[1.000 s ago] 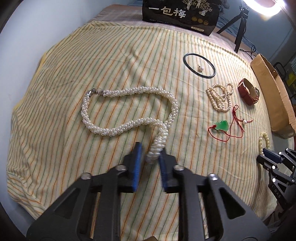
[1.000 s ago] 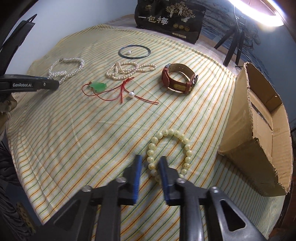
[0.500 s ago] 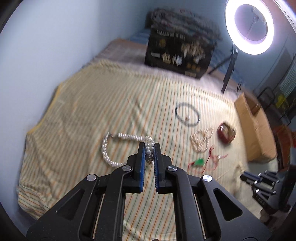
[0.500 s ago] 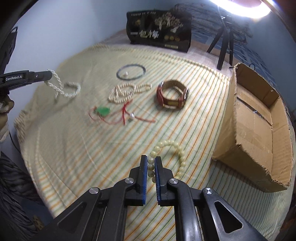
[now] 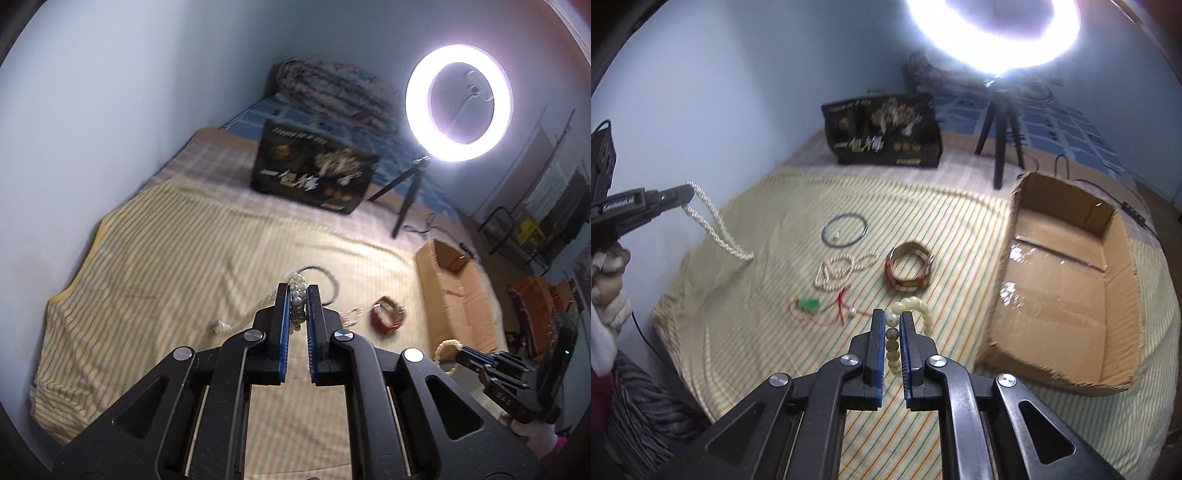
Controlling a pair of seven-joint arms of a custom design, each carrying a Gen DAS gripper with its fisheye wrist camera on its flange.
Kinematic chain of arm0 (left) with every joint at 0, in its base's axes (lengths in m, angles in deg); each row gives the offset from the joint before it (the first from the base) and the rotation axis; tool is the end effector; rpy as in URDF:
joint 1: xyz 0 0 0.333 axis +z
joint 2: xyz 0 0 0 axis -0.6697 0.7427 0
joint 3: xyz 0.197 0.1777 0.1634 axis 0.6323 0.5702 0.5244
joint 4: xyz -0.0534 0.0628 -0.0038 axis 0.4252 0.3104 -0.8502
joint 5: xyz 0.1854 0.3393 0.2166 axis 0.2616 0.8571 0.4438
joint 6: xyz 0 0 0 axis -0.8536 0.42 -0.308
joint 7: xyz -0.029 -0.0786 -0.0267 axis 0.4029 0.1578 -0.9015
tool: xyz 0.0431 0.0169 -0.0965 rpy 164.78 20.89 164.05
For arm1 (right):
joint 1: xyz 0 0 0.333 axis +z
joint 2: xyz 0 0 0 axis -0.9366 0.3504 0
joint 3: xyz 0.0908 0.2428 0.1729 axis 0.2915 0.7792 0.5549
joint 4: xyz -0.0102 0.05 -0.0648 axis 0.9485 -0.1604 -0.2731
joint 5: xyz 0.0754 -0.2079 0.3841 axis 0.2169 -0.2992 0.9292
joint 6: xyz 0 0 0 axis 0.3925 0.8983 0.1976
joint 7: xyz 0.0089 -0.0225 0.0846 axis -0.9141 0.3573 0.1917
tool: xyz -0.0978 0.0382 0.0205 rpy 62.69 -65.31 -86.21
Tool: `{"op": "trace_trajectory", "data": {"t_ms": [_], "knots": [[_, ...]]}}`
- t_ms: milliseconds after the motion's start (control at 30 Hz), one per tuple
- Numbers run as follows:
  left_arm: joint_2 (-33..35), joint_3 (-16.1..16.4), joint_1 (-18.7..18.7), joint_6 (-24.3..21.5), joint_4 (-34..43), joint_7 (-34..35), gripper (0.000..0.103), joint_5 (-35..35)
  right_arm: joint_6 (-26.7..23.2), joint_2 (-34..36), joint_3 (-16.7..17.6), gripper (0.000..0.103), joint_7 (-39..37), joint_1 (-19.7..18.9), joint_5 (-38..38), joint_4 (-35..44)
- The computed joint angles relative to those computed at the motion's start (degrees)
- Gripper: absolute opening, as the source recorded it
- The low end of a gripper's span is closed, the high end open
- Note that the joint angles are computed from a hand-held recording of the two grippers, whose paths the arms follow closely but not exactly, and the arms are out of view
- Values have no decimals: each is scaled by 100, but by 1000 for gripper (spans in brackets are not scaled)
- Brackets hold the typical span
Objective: Organize jewelry
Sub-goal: 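Carry the white necklace in left tool while right tool carries the bracelet into the box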
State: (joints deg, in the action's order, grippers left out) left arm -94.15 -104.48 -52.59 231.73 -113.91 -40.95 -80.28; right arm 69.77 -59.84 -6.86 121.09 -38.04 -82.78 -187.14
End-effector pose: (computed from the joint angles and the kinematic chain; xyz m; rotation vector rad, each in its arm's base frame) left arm 0.4065 -0.2397 0.5681 -2.0821 1.5554 -0.9852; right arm 0.4530 0.4387 0.5192 -2.1019 1.3250 -0.2559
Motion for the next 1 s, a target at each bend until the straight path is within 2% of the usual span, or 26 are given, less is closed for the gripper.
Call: {"op": "trace_trajectory", "data": {"t_ms": [267,500,767,1000], "knots": [[407,-72,-191,347,569,160,6,-48,234,-335,-62,5,424,-220,-268,-216],[1173,-211,-309,482,1413,320,6,51,283,-582,-89,5,709,-453,-526,-390],[2130,-359,-406,408,2451,356,6,551,235,-802,-142,5,800,-665,-627,-575],[3086,-263,-732,263,3483,517,6,878,143,-854,-185,5,863,-831,-658,-645]]}}
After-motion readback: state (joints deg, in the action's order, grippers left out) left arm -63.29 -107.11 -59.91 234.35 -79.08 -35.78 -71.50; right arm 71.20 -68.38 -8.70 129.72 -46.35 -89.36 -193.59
